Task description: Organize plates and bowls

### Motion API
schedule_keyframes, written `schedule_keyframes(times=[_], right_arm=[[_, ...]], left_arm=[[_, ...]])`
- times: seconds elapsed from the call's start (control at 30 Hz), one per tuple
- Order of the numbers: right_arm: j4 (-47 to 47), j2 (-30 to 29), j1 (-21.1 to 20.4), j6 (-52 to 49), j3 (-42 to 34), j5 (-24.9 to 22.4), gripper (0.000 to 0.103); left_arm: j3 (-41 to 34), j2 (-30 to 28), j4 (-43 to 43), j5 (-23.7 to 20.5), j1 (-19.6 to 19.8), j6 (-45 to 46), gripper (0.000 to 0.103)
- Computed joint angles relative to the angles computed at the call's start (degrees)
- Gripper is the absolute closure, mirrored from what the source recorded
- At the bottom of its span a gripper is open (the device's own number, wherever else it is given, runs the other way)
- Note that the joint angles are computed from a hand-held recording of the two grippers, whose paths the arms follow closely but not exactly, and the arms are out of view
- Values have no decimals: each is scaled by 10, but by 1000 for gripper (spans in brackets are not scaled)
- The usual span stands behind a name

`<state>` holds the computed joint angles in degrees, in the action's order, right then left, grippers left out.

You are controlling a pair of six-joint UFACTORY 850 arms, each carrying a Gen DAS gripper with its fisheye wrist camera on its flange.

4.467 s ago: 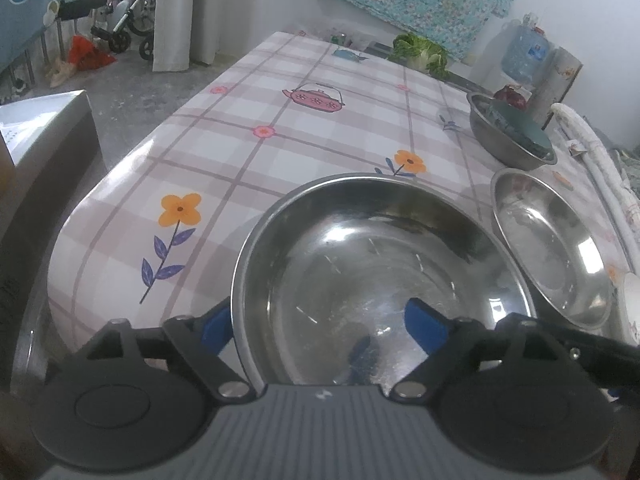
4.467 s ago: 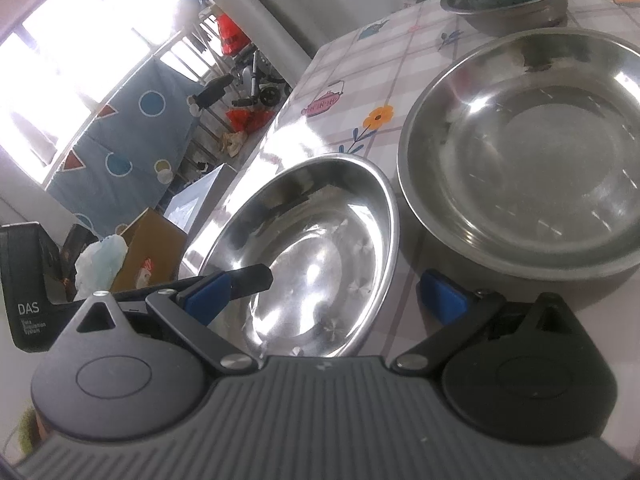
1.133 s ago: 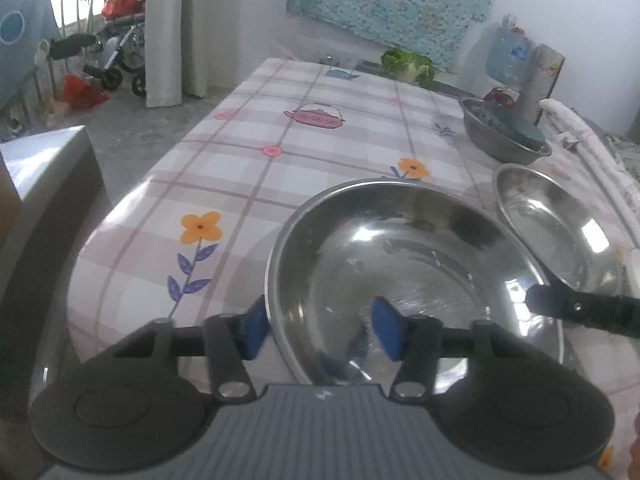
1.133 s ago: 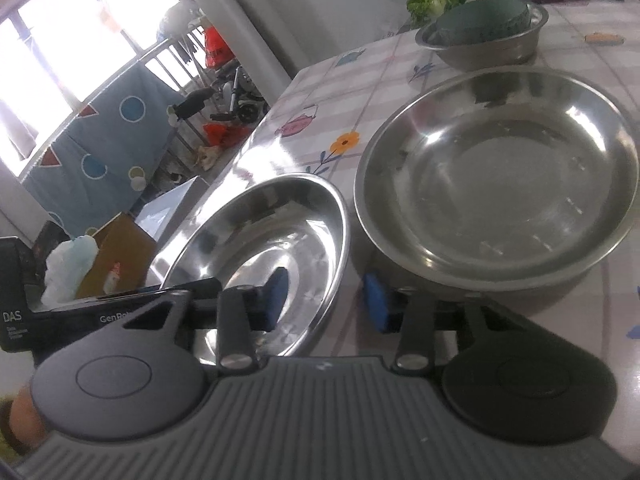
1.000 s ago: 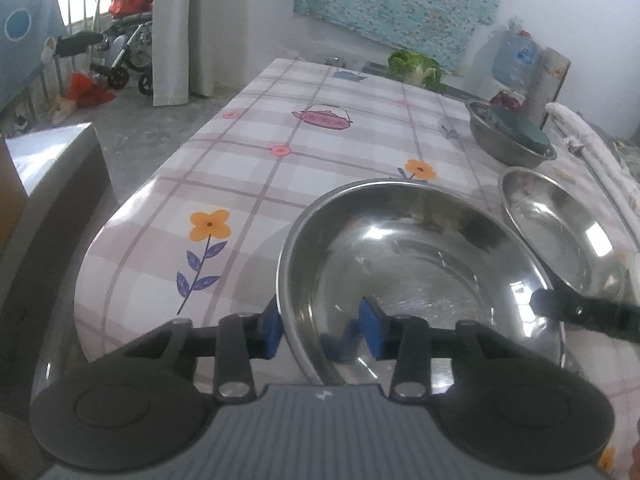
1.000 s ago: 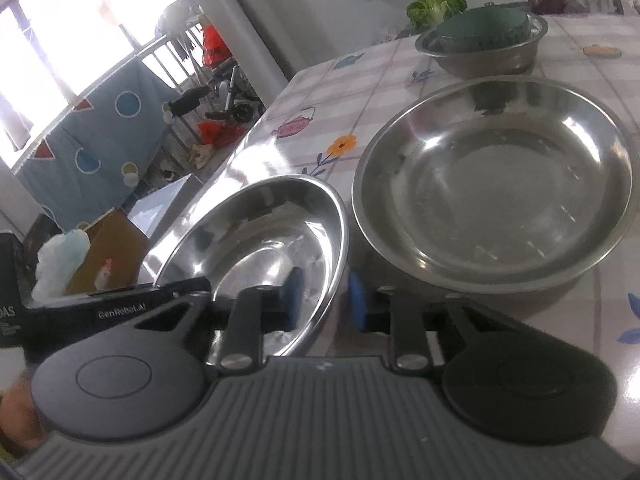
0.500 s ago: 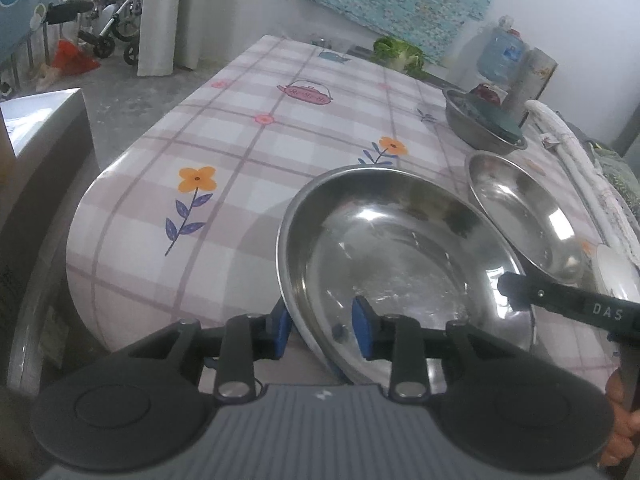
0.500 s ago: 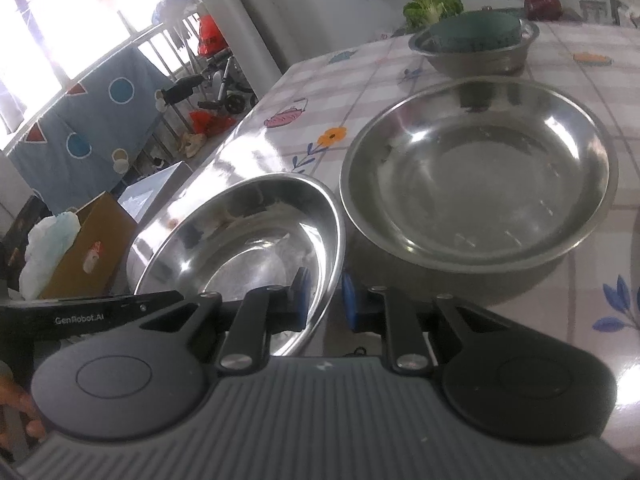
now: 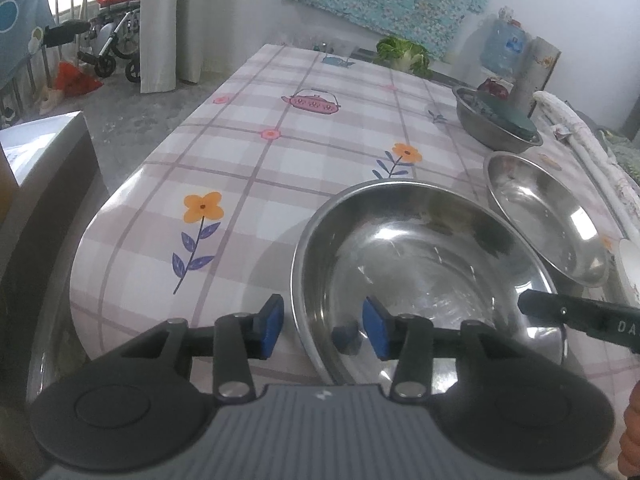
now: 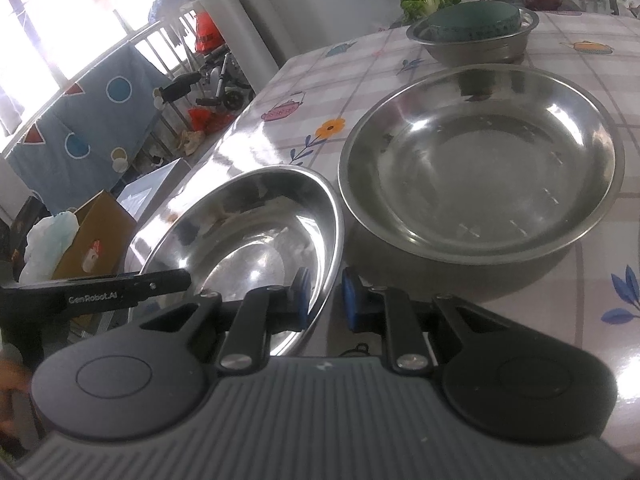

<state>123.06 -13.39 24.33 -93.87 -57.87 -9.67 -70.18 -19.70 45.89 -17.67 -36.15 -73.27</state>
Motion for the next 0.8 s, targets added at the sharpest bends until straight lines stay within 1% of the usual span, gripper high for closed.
schedule_keyframes(times=[0.23, 0.33, 0.43, 0.67, 0.8], right_arm=[[-8, -2, 1, 6, -2, -3, 87], [2, -1, 4, -8, -2, -1, 87], [0, -2, 3, -5, -3, -1, 87], [29, 1, 0, -28, 0, 1, 87], [13, 0, -2, -7, 1, -6, 87]], left_arm=[[-3, -4, 17, 0, -2, -14, 58], [-3, -3, 5, 9, -1, -5, 57], [-3, -3, 7, 5, -5, -8, 58], [1, 2, -17, 9, -8, 12, 58], [1, 2, -19, 9, -8, 14, 58]])
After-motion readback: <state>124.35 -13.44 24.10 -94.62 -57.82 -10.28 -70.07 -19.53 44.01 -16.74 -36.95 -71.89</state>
